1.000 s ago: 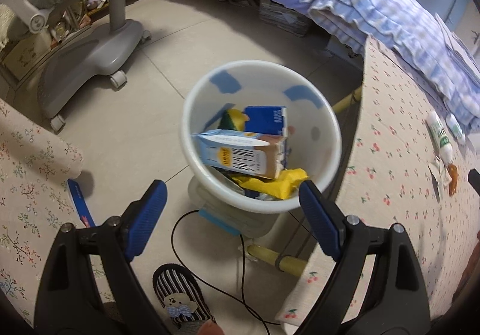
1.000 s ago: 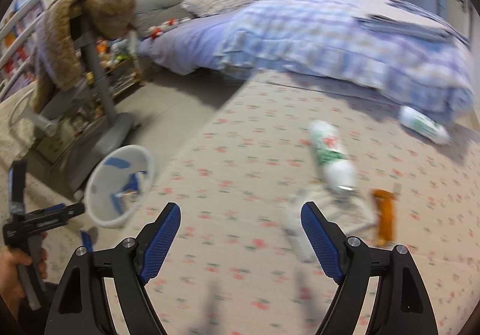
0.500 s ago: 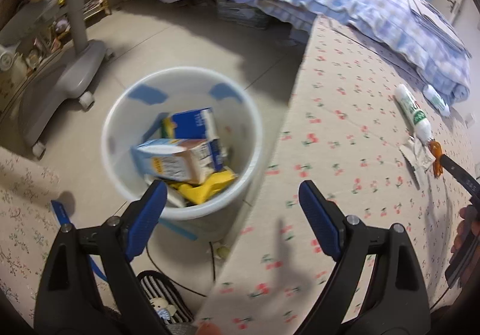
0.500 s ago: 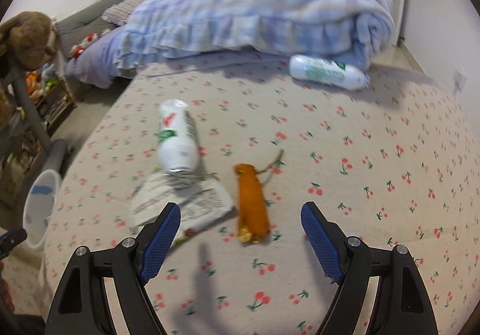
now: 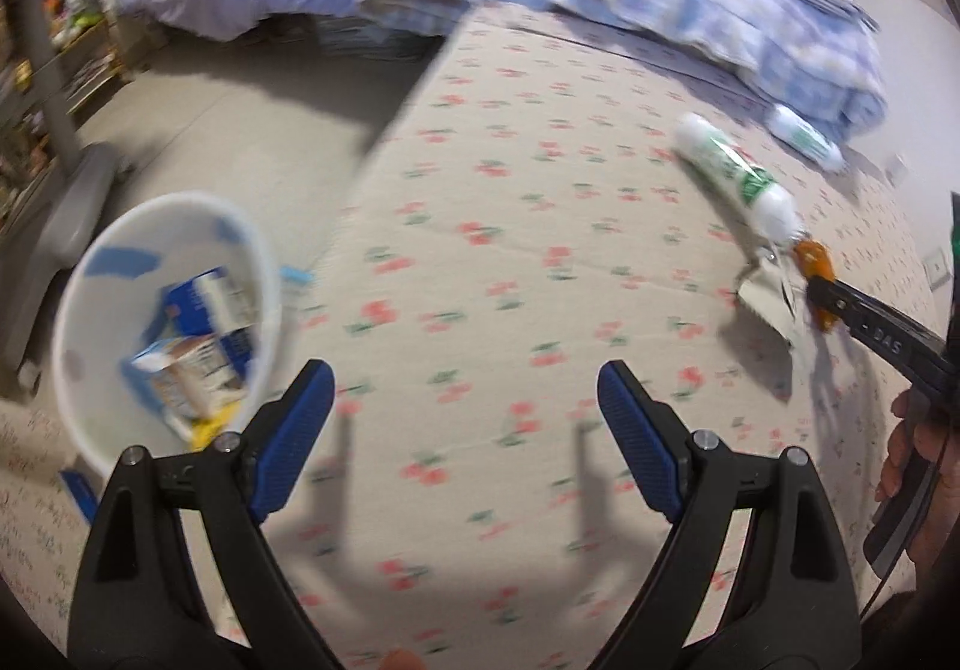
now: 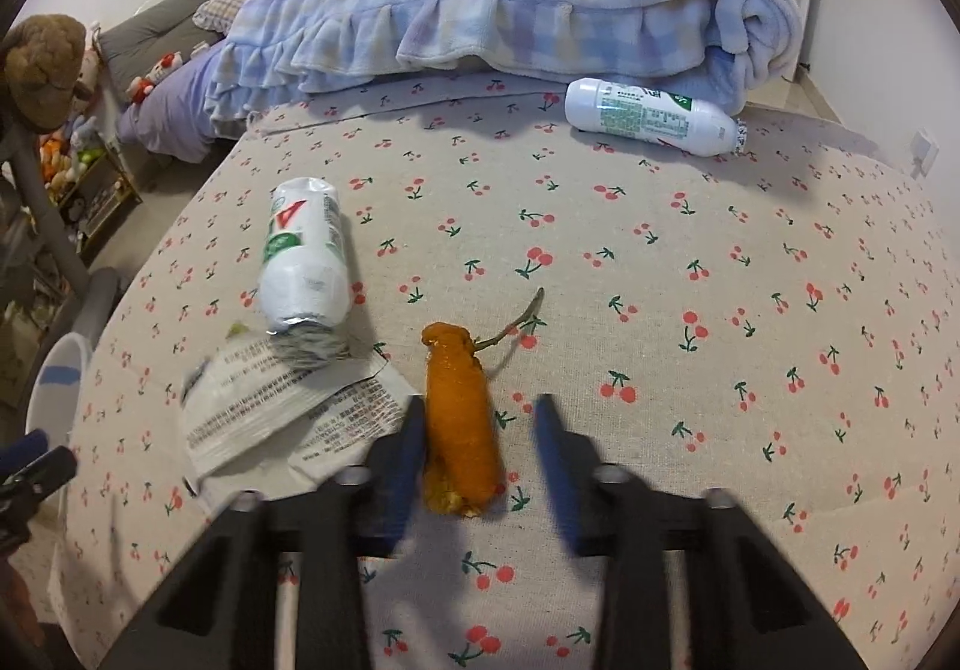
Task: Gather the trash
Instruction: 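Grasp the orange peel with the right tool while the left tool grasps the wrapper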
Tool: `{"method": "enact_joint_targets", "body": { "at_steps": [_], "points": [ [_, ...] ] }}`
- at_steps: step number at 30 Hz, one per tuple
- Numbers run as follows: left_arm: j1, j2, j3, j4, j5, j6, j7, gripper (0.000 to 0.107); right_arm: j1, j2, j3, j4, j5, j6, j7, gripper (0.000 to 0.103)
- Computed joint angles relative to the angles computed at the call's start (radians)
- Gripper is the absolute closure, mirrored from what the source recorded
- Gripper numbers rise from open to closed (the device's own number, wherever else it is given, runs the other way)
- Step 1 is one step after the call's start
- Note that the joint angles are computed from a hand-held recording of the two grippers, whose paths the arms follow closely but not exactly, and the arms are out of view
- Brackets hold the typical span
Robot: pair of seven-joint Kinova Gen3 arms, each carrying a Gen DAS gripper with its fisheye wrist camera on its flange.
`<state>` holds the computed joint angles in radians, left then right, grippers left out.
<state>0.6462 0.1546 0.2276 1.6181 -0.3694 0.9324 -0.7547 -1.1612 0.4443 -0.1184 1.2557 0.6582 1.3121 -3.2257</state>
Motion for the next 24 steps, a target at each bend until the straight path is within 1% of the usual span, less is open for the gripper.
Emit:
{"method": "enact_joint_targets", "body": {
  "at_steps": [1, 4, 5, 7, 11, 16, 20, 21, 22, 23, 24],
  "points": [
    [0.005, 0.01, 0.007, -0.009, 0.0, -0.009, -0.009, 0.018, 0.006, -0.014, -0.004, 0.02, -0.005, -0.022, -0.005, 0.082],
    [0.02, 0.035, 0.014, -0.035, 0.013, -0.041, -0.044, 0.018, 0.013, -0.048, -0.013, 0.068, -0.008, -0.064, -0.04, 0.085],
    [0.019, 0.042, 0.017, -0.041, 0.034, -0.066, -0.065, 0.018, 0.014, -0.057, -0.017, 0.08, -0.008, -0.069, -0.049, 0.085],
    [0.021, 0.059, 0.02, -0.063, 0.067, -0.089, -0.103, 0.018, 0.014, -0.073, -0.026, 0.1, -0.005, -0.071, -0.065, 0.085],
    [0.05, 0.096, 0.02, -0.111, 0.105, -0.111, -0.159, 0.02, 0.009, -0.114, -0.048, 0.147, 0.014, -0.068, -0.109, 0.086],
    [0.092, 0.148, 0.014, -0.177, 0.141, -0.104, -0.222, 0.028, 0.008, -0.165, -0.087, 0.196, 0.03, -0.039, -0.165, 0.086],
    [0.11, 0.18, 0.006, -0.21, 0.176, -0.096, -0.256, 0.041, 0.009, -0.194, -0.121, 0.223, 0.035, -0.018, -0.196, 0.086],
    [0.113, 0.189, 0.005, -0.218, 0.186, -0.093, -0.265, 0.043, 0.01, -0.199, -0.128, 0.227, 0.037, -0.014, -0.2, 0.086],
    [0.117, 0.199, 0.005, -0.227, 0.187, -0.089, -0.264, 0.046, 0.008, -0.208, -0.136, 0.236, 0.038, -0.01, -0.208, 0.086],
    [0.14, 0.201, -0.012, -0.229, 0.171, -0.092, -0.255, 0.047, 0.008, -0.212, -0.144, 0.241, 0.037, -0.005, -0.214, 0.086],
    [0.147, 0.206, -0.014, -0.237, 0.168, -0.085, -0.258, 0.047, 0.008, -0.217, -0.15, 0.245, 0.036, -0.001, -0.221, 0.086]
  ]
}}
